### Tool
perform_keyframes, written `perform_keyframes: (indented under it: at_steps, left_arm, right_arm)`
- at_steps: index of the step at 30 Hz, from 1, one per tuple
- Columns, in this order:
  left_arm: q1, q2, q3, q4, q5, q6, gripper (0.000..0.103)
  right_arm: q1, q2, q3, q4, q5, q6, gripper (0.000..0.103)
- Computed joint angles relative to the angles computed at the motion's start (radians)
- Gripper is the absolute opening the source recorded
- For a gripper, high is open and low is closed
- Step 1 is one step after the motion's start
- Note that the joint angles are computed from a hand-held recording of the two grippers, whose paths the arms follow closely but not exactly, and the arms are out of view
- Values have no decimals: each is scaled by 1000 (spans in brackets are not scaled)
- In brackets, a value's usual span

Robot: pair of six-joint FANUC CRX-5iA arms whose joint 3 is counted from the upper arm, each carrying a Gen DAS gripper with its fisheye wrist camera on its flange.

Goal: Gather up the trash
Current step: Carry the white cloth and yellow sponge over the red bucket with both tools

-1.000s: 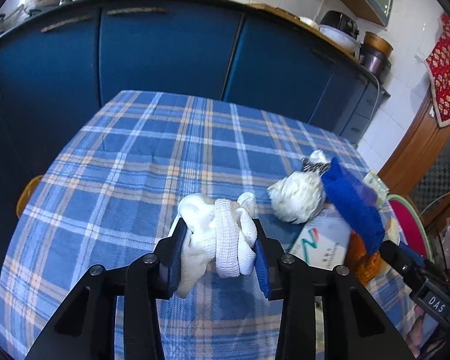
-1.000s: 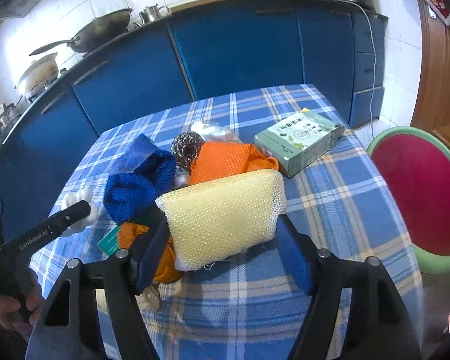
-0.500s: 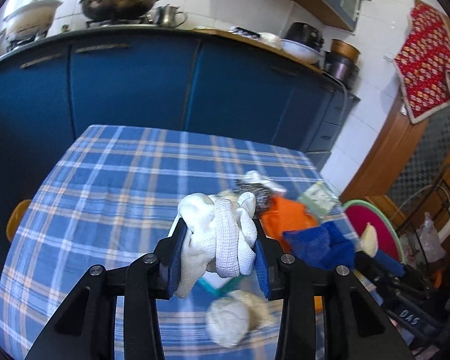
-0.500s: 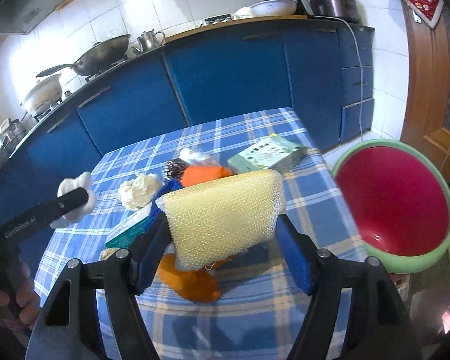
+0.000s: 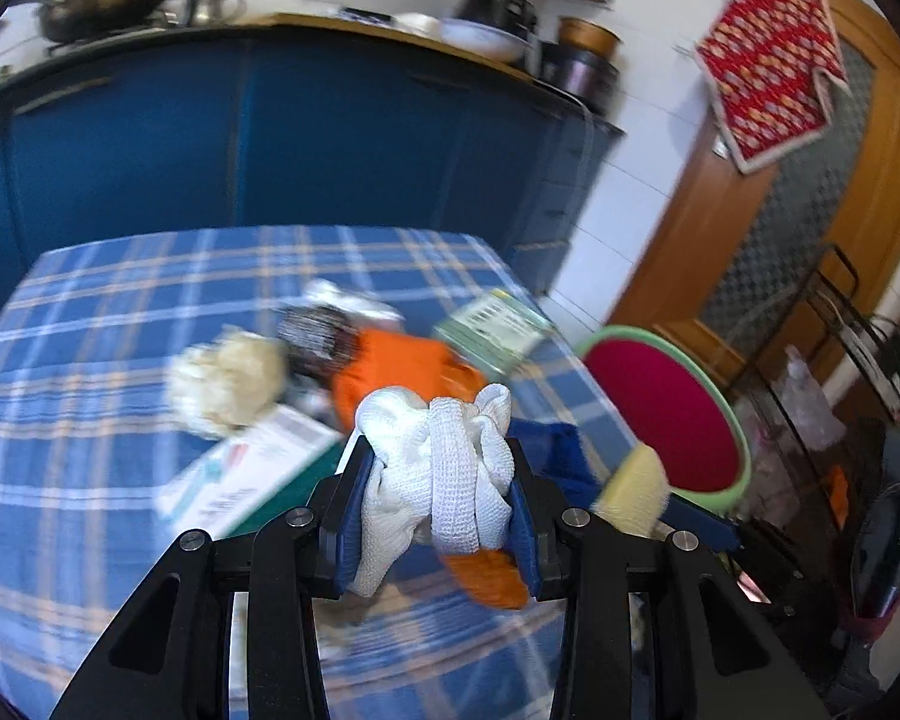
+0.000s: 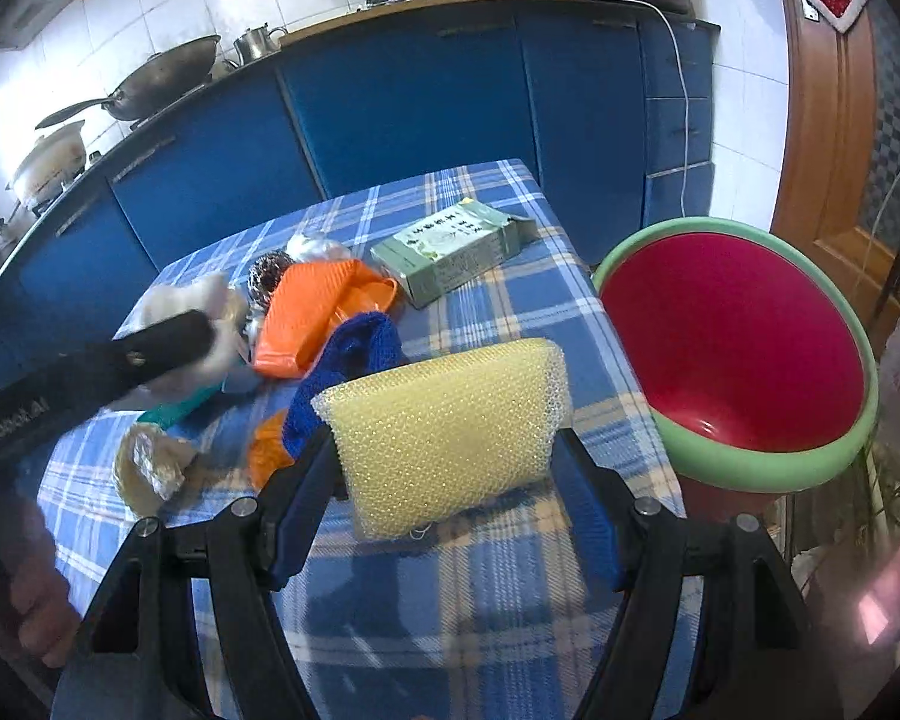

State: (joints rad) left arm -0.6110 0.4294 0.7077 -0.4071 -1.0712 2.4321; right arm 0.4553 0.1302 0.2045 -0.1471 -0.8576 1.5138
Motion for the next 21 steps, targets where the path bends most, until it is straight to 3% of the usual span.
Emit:
perform_keyframes:
  at_steps: [7,21]
  left_arm:
    - [17,86,66,83,-54,-82,41]
    - [-7,68,84,12,-58,-61,41]
  right_arm:
    - [-21,-9,-15,-21,-2,18,74]
    - [-81,-65,-31,-76,46,33,74]
